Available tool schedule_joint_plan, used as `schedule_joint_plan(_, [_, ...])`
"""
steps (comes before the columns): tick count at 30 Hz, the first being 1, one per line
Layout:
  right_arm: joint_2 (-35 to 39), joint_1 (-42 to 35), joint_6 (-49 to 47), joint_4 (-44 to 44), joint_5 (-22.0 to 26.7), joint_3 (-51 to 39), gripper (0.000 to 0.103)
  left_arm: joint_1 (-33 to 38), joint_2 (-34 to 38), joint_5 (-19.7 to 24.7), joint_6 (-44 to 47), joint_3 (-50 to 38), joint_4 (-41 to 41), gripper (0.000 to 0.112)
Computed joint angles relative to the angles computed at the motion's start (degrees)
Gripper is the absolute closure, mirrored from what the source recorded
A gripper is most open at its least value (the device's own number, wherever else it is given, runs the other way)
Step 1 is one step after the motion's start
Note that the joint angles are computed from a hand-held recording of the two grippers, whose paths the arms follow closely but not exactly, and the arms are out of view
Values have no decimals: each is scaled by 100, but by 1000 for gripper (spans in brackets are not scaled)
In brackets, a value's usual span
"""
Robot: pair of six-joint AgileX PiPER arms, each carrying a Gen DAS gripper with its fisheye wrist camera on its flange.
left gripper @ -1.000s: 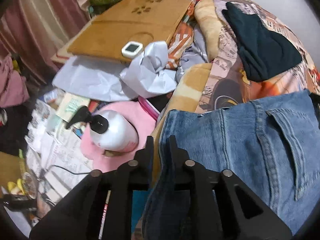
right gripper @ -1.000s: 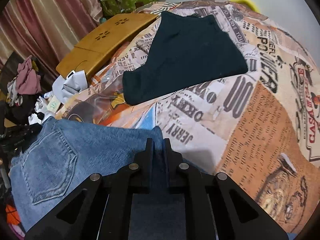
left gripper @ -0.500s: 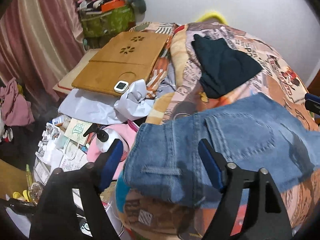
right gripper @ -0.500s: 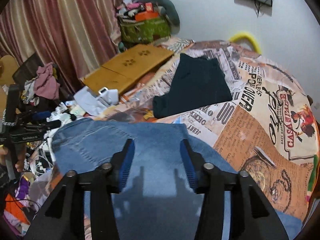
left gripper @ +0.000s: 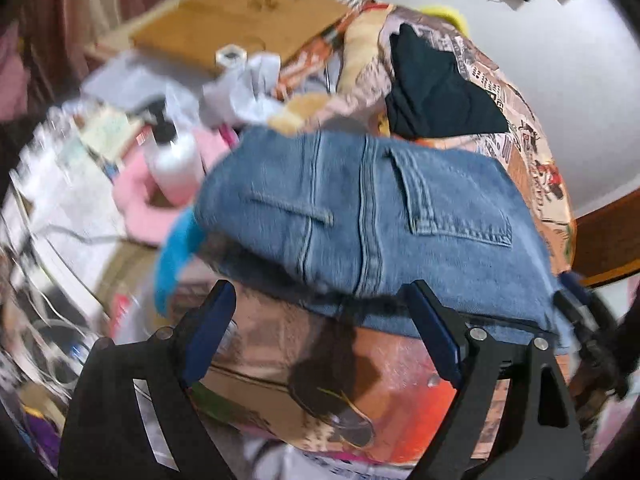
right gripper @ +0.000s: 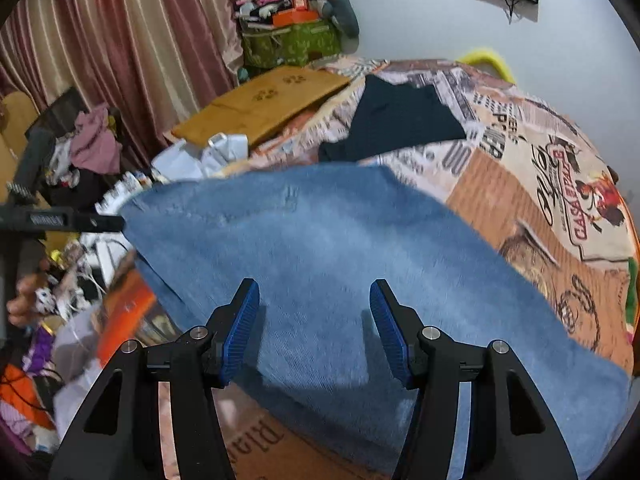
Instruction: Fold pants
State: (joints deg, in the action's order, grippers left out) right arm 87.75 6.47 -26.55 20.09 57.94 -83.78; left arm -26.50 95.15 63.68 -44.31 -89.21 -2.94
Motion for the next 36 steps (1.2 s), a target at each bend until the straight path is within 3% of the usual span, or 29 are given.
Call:
schedule_joint_plan(6, [-25,-10,-192,-47,-237,426,49,142,142,-263,289,-12,-536,24])
schedule_joint_plan(10, [-103,1,-175,-35,-212,513,49,97,594,-198,183,-530,-239,28])
schedule_joint_plan(13, [-134,-12,-155,33,-234,575,49,-82,941,51,-34,-897,410,59])
schedule_joint_plan(16, [-143,-39,-171,116,-216,599,49,-457,1088,224,-232,-1067,1485,84])
schedule_joint_plan(17, [-140,-44,-178,120,-203,597,49,-643,1096,415,-320,-1144,1991,98])
schedule_joint_plan(20, [-142,-48,-197,120,-166,593,48,-808,527,0,-487,-598,2539,97])
schedule_joint_plan(25, [-89,-176,-336,348,-2,540,48,-785,8,-436,-475,151,2460,96])
schedule_joint_plan(30, [115,-191,-109,364,419,75,48,-424,127,-1110,-26,830,1530,90])
schedule_joint_plan(31, [125,-233,-102,484,416,35,48,-393,52,-1200,-10,918,1509,83])
schedule_joint_plan(33, [147,-254,-14,547,314,-3,48,-303,-17,-1165,104,923,1421,77])
schedule_joint_plan(36, [367,-196,189,389,295,-120,48,148,-132,-1321,804,998,589,68])
